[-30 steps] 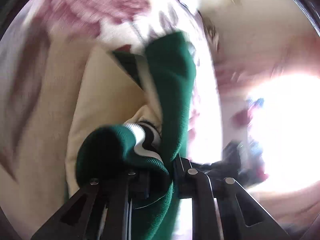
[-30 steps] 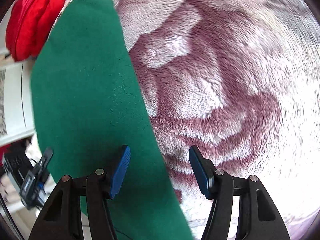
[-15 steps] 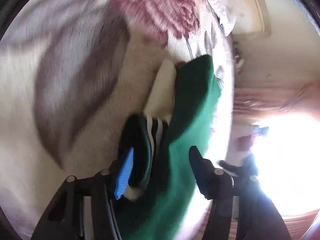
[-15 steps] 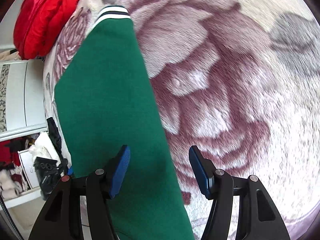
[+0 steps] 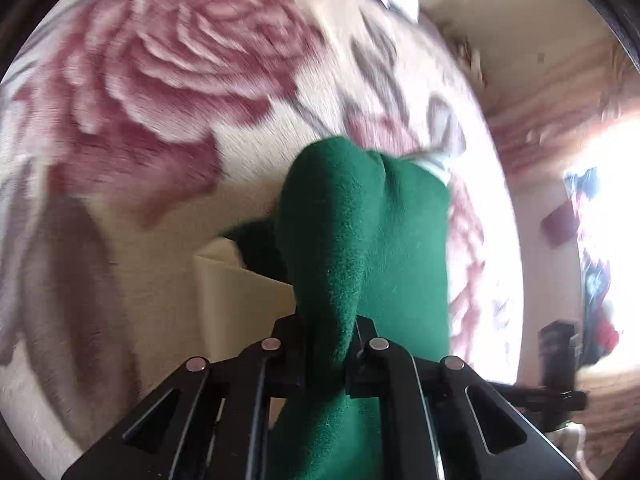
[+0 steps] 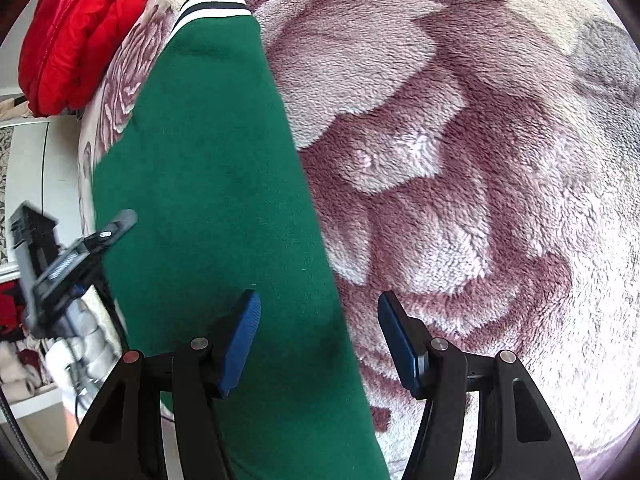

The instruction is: Fold large clothes

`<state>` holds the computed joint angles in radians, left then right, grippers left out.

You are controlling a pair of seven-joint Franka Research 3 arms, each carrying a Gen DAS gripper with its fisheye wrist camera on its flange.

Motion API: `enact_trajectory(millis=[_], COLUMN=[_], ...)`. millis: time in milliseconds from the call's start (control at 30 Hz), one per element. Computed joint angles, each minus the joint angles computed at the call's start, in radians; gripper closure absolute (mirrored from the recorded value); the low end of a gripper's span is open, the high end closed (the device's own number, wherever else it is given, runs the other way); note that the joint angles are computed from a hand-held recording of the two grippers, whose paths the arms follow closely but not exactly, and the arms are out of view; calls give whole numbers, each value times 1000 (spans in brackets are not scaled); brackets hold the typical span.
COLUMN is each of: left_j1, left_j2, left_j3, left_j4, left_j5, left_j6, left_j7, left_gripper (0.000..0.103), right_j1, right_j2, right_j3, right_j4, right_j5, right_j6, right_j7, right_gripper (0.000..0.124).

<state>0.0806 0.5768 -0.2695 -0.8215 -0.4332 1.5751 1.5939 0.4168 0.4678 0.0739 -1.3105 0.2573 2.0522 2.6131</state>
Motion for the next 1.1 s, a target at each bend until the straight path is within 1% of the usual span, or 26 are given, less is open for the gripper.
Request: enact_trajectory(millis=[67, 100, 133, 167, 200, 233, 267, 300, 333, 367, 400, 433, 533, 567, 600, 633, 667, 700, 733, 800, 867, 900, 967, 1000, 1067, 1100], left_j1=[29, 49, 66, 86, 118, 145, 169, 183, 179, 184, 187, 178, 144, 133, 123, 110, 88, 80, 77, 96, 125, 128, 133, 140, 173, 186], left_j2=[10, 43, 79, 98, 81, 45, -4, -60, -103, -157, -202, -222, -272, -285, -302, -327, -368, -386, -386, -388, -401, -389, -374, -358, -337, -323], left_j3=[10, 8, -2, -13, -29, -33, -30, -15, 7, 22, 35, 46, 71, 72, 71, 75, 79, 81, 87, 101, 125, 135, 159, 166, 175, 172], left_j4=[-6, 22, 66, 77, 54, 17, -30, -83, -114, -180, -243, -271, -386, -432, -480, -529, -588, -612, -612, -619, -663, -669, -685, -693, -715, -700], left_j5=[-17, -38, -66, -110, -144, -170, -186, -182, -156, -158, -169, -153, -113, -130, -167, -186, -184, -225, -272, -426, -550, -568, -490, -479, -509, -524], left_j6=[-30, -83, -125, -136, -142, -135, -122, -105, -92, -60, -45, -71, -131, -145, -142, -109, -47, -22, -21, -39, -65, -65, -51, -48, -77, -107], left_j7=[-40, -85, -125, -159, -175, -163, -134, -103, -90, -73, -56, -41, 25, 30, 41, 55, 79, 115, 131, 137, 117, 97, 74, 51, 5, -11], left_gripper=[93, 93, 86, 84, 83, 80, 69, 59, 39, 33, 32, 31, 31, 31, 31, 33, 39, 51, 94, 94, 94, 94, 94, 93, 86, 84], right_j1=[2, 2, 1, -1, -2, -2, -2, -1, -2, -1, -1, -1, -2, -4, -5, -3, -1, -2, 1, 5, 9, 10, 7, 7, 3, 3], right_j2=[-7, -14, -18, -30, -42, -50, -58, -80, -107, -129, -140, -162, -227, -244, -262, -277, -291, -300, -311, -347, -378, -396, -424, -452, -481, -532], right_j3=[1, 2, 6, 9, 12, 14, 17, 19, 20, 19, 19, 20, 27, 30, 32, 36, 41, 43, 46, 51, 56, 58, 59, 61, 61, 63], right_j4=[-12, -26, -34, -52, -71, -82, -92, -126, -163, -191, -204, -237, -343, -372, -402, -429, -454, -475, -494, -545, -590, -613, -651, -685, -720, -774], right_j5=[0, 4, 11, 19, 26, 38, 47, 58, 65, 67, 69, 75, 106, 115, 126, 135, 145, 153, 159, 170, 170, 175, 191, 204, 223, 238], right_j6=[3, 11, 14, 12, 16, 24, 32, 64, 84, 100, 107, 123, 165, 174, 182, 191, 202, 214, 229, 257, 287, 299, 319, 327, 334, 333], right_j7=[-1, -2, -7, -14, -15, -13, -11, -10, -10, -3, 3, 12, 42, 47, 56, 68, 75, 78, 87, 97, 114, 119, 120, 116, 102, 90], right_gripper=[61, 61, 61, 61, 61, 61, 61, 61, 61, 61, 61, 61, 61, 61, 61, 61, 61, 61, 61, 61, 61, 61, 61, 61, 61, 61])
